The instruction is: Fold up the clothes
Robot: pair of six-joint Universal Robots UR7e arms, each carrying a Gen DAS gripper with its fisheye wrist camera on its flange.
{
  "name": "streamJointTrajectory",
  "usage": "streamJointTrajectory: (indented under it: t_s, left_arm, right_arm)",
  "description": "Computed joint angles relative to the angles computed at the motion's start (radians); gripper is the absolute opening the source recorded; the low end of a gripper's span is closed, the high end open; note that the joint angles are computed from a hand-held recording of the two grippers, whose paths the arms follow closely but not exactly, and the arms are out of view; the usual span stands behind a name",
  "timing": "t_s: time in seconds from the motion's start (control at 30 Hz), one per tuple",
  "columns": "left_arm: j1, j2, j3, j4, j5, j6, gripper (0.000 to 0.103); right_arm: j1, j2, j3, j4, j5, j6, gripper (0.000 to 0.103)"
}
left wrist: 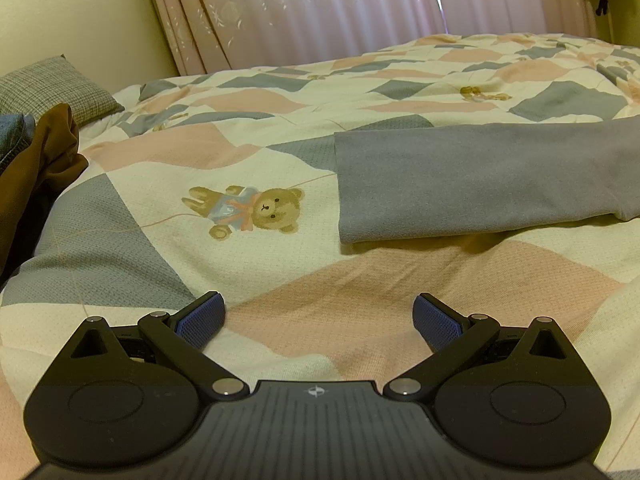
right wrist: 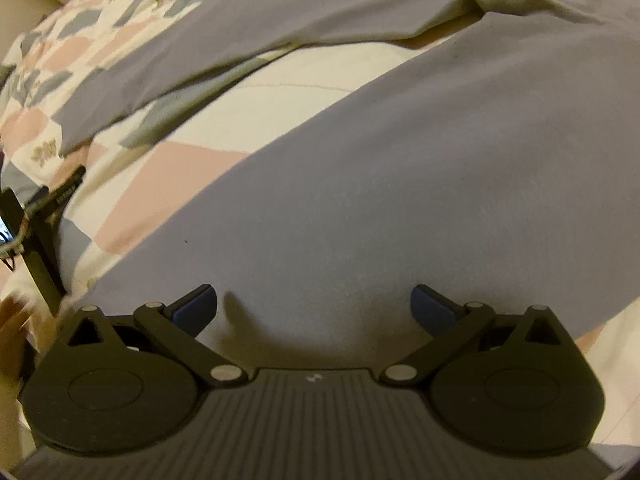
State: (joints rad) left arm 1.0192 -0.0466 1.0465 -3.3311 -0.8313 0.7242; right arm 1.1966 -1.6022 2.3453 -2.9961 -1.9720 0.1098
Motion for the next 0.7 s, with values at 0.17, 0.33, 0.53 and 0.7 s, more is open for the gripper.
streamJointTrajectory:
  t_s: [0.17,0.33,0.53,0.7]
  left_arm:
    - [0.000,0.000,0.003,-0.007,0.000,0.000,0.103]
    - [-0.007,0.023,-0.020,-0.033,0.020,0.045,0.103]
    - [-0.041,0.003,-0.018,0.073,0.106,0.038,0.103]
    - [-0.125,-0.101,0.068,0.308,0.180,-0.070,0.103]
  right_arm:
    - [-0.020,-0.013,0.037,-0.064,0.022,0.021,0.102]
    - [-0.019,-0.019,0.072,-0.140,0.019,0.072,0.102]
    - [0.011,-0.078,0.097,-0.184,-0.006,0.120,0.102]
    - [0.004,-0.172,0.113,-0.205,-0.026,0.093,0.102]
